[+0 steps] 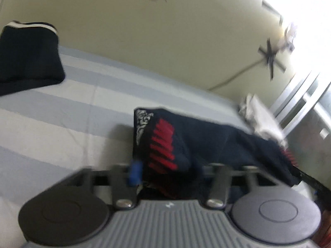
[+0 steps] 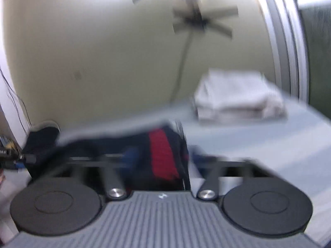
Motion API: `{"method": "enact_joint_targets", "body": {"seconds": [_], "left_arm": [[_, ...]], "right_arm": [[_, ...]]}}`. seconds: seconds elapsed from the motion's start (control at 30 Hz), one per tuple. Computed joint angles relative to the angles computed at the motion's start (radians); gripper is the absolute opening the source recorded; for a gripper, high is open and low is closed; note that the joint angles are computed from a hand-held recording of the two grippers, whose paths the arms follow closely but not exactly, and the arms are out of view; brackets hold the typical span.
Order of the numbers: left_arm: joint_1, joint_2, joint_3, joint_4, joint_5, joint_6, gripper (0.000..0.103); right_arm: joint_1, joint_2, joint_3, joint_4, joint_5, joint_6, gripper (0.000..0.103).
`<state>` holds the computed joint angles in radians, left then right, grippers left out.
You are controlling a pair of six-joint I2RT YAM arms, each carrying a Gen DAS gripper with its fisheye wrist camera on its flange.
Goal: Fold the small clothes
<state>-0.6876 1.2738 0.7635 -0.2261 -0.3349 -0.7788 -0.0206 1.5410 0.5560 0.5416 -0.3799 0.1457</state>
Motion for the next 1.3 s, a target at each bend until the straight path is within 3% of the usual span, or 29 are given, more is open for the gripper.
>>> {"method": "enact_joint_targets", "body": {"seconds": [0.1, 0.17, 0.27, 0.33, 0.4, 0.47, 0.67, 0.73, 0.83, 0.87, 0.9, 0.93, 0.97, 1.0, 1.03, 1.07, 1.13, 1.2, 1.27, 1.3], "left_arm": [[0.003, 0.027, -0.028, 0.038, -0.042, 0.046, 0.023], [0.025, 0.001, -0.049, 0.040, -0.001, 0.013, 0.027], [-0.023, -0.057, -0.040, -0.056, -0.050, -0.013, 0.044], [-0.068, -0.132, -0.060, -0.082, -0.102, -0.013, 0.046], [-0.106, -0.204, -0.057, -0.114, -0.158, -0.040, 0.046], [-0.103, -0.207, -0.032, -0.076, -0.155, -0.010, 0.046], [-0.073, 0.049, 0.128, 0.102, -0.023, 0.153, 0.046], [-0.045, 0.162, 0.196, 0.085, 0.029, 0.161, 0.045], [-0.032, 0.273, 0.229, 0.009, 0.019, 0.159, 0.039], [-0.045, 0.247, 0.167, 0.071, -0.002, 0.199, 0.039], [-0.060, 0.221, 0.127, 0.096, -0.025, 0.223, 0.040], [-0.081, 0.199, 0.111, 0.077, -0.062, 0.227, 0.040], [-0.097, 0.191, 0.115, 0.042, -0.100, 0.225, 0.039], [-0.113, 0.191, 0.122, 0.010, -0.136, 0.230, 0.036], [-0.123, 0.192, 0.119, 0.004, -0.156, 0.246, 0.036], [-0.128, 0.192, 0.125, -0.003, -0.164, 0.251, 0.036], [-0.141, 0.208, 0.174, -0.059, -0.177, 0.222, 0.035], [-0.149, 0.197, 0.204, -0.078, -0.168, 0.193, 0.038], [-0.147, 0.165, 0.198, -0.007, -0.104, 0.214, 0.038], [-0.147, 0.154, 0.192, 0.021, -0.071, 0.221, 0.038]], "right_arm": [[0.000, 0.062, -0.015, 0.033, 0.075, 0.025, 0.013], [-0.052, 0.099, 0.020, 0.024, -0.013, 0.098, 0.014], [-0.027, 0.043, 0.009, 0.001, 0.040, 0.050, 0.031], [-0.015, -0.047, -0.044, 0.039, 0.066, 0.028, 0.039], [-0.006, -0.095, -0.067, 0.080, 0.068, 0.012, 0.041], [0.020, -0.073, -0.021, 0.084, 0.057, -0.004, 0.041], [0.242, 0.120, 0.220, -0.030, 0.033, -0.049, 0.041], [0.302, 0.221, 0.328, -0.102, 0.021, -0.065, 0.040], [0.332, 0.332, 0.457, -0.227, 0.084, -0.111, 0.038], [0.319, 0.344, 0.459, -0.222, 0.097, -0.129, 0.041], [0.291, 0.353, 0.459, -0.222, 0.085, -0.136, 0.053], [0.256, 0.349, 0.446, -0.219, 0.087, -0.114, 0.052], [0.226, 0.342, 0.428, -0.213, 0.110, -0.105, 0.042], [0.200, 0.324, 0.391, -0.187, 0.120, -0.109, 0.013], [0.159, 0.311, 0.364, -0.172, 0.089, -0.101, 0.007], [0.102, 0.303, 0.355, -0.184, 0.008, -0.065, 0.006], [0.039, 0.275, 0.331, -0.199, -0.058, -0.013, 0.005], [-0.007, 0.214, 0.259, -0.141, -0.074, 0.029, 0.011], [-0.072, 0.157, 0.183, -0.062, -0.140, 0.097, 0.021], [-0.101, 0.135, 0.155, -0.034, -0.159, 0.129, 0.038]]}}
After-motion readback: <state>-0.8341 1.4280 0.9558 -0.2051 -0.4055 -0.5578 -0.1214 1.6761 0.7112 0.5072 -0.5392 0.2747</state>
